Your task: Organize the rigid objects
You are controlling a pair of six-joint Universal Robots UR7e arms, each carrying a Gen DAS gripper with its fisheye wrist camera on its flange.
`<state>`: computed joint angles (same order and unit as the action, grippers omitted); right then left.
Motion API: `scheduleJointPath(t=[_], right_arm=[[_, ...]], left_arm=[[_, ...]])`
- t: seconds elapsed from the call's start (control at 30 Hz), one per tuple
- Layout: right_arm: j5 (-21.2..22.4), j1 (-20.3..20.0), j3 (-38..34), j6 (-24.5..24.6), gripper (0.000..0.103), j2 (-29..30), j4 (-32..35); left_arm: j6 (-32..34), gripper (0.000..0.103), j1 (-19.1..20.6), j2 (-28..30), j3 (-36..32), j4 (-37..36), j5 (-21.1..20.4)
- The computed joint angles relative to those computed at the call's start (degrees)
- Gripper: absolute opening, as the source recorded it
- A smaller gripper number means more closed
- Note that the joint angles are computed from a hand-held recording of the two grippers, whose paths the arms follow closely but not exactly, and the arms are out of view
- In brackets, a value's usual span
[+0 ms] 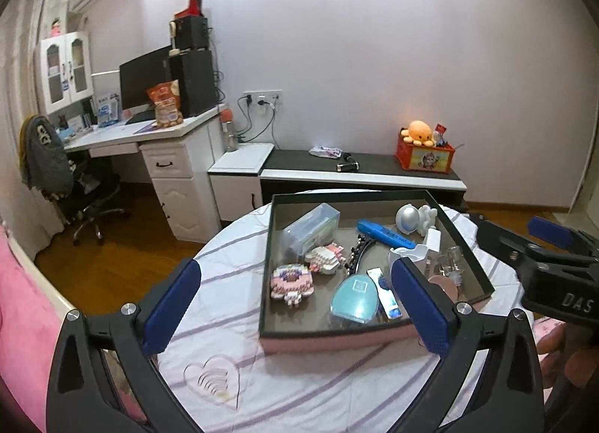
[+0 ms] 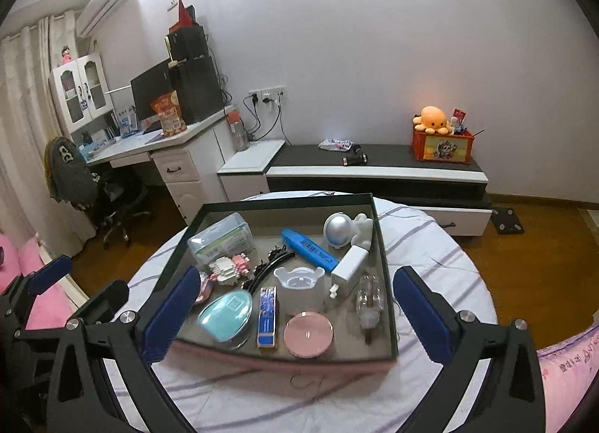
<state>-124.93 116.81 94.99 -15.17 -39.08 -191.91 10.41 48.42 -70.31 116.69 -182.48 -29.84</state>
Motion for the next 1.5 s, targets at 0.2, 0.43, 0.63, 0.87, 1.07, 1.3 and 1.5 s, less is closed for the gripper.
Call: scheduleJointPath(t=[0.2, 0.43, 0.63, 0.87, 1.07, 1.3, 1.5], right_arm=[[-0.95, 2.66, 4.99, -0.14, 0.103, -2.54, -4.32], [-2.54, 5.66, 11.17, 0.24, 0.103, -5.24, -8.48], [-4.47, 7.88, 16.65, 1.36, 0.103, -7.17, -11.96], [-6.80, 9.98, 21.91, 2.65, 0.103, -8.15, -16.10], [-8.45, 11.73, 25.50, 2.52, 0.103, -8.49, -20.14], [-9.19, 12.96, 27.34, 2.60, 0.103, -8.78, -23.00], [-9.12, 13.17, 27.88, 3.02, 0.103, -8.77, -23.51]], left_arm=[[-3.31, 0.103, -3.23, -4.55, 5.14, 0.83, 3.48], [-9.63, 0.103, -8.40, -10.59, 11.66, 4.38, 7.24], [-19.40, 0.103, -12.23, -16.76, 16.57, 12.86, 9.47], [-29.57, 0.103, -16.42, -22.98, 21.48, 23.60, 11.69], [-38.58, 0.103, -20.31, -28.94, 24.98, 35.03, 13.05], [-46.66, 0.103, -23.06, -32.54, 25.58, 46.15, 15.07], [-50.37, 0.103, -24.00, -33.79, 25.61, 51.28, 15.26]])
